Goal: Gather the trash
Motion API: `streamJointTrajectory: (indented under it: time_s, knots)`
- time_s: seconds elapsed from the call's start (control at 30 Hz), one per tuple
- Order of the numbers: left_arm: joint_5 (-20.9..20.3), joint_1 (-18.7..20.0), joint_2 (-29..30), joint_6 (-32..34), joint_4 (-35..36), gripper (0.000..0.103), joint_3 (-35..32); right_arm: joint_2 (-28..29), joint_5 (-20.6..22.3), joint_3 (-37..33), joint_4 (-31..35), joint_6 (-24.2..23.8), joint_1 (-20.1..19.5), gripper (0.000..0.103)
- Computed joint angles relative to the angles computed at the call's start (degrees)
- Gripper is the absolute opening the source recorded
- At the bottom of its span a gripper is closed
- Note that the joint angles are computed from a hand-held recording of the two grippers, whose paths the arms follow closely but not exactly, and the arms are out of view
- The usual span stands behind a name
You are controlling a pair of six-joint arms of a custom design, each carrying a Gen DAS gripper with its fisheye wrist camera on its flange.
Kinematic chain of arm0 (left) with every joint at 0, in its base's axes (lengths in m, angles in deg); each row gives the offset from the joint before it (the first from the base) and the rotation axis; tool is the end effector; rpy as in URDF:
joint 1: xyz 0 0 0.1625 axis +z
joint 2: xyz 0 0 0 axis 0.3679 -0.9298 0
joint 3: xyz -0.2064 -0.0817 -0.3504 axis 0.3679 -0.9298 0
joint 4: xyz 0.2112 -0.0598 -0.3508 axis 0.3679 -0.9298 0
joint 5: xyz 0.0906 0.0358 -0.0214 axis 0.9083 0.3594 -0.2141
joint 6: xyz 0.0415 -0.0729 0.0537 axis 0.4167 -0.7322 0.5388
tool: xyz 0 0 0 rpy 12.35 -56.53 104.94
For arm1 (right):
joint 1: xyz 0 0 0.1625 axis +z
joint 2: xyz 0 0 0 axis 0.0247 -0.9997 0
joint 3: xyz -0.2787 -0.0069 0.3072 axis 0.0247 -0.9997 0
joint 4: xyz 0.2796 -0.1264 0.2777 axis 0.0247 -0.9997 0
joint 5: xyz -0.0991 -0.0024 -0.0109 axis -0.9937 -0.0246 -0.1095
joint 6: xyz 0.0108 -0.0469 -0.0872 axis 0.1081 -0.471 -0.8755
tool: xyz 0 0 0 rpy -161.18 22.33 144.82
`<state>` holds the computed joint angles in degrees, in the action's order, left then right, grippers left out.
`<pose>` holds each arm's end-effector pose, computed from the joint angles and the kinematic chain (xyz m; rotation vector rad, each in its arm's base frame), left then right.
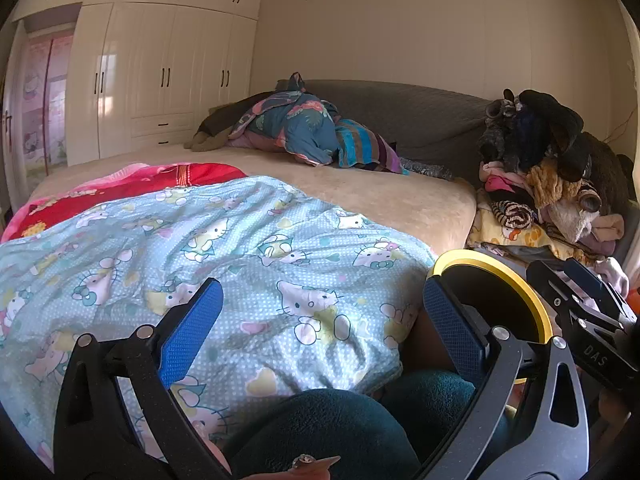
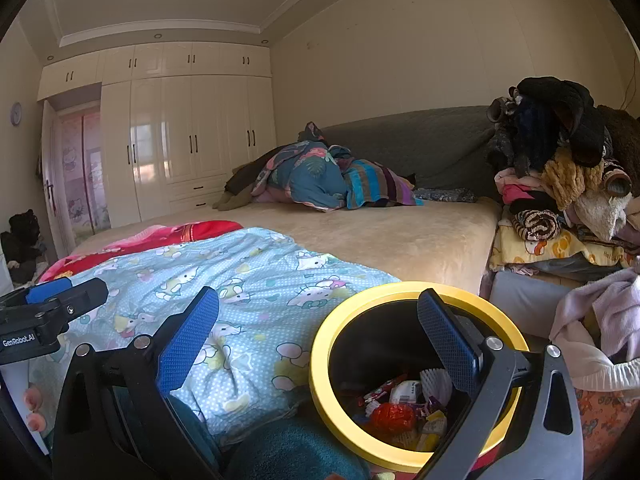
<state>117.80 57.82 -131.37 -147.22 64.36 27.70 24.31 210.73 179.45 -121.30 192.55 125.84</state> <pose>0.0463 -0.5318 0.3344 1.0353 2.3642 -1.1782 0.3863 -0.4288 -0.1364 0.2510 -1.8021 1.5985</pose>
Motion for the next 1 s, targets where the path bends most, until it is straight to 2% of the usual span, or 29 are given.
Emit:
streamJointTrajectory:
  time_s: [1.0]
  knots:
    - [-0.6,0.1,0.3,0.0,0.1,0.092,-0.5,0.0,0.6,-0.5,0.6,0.1,0.0,0.097]
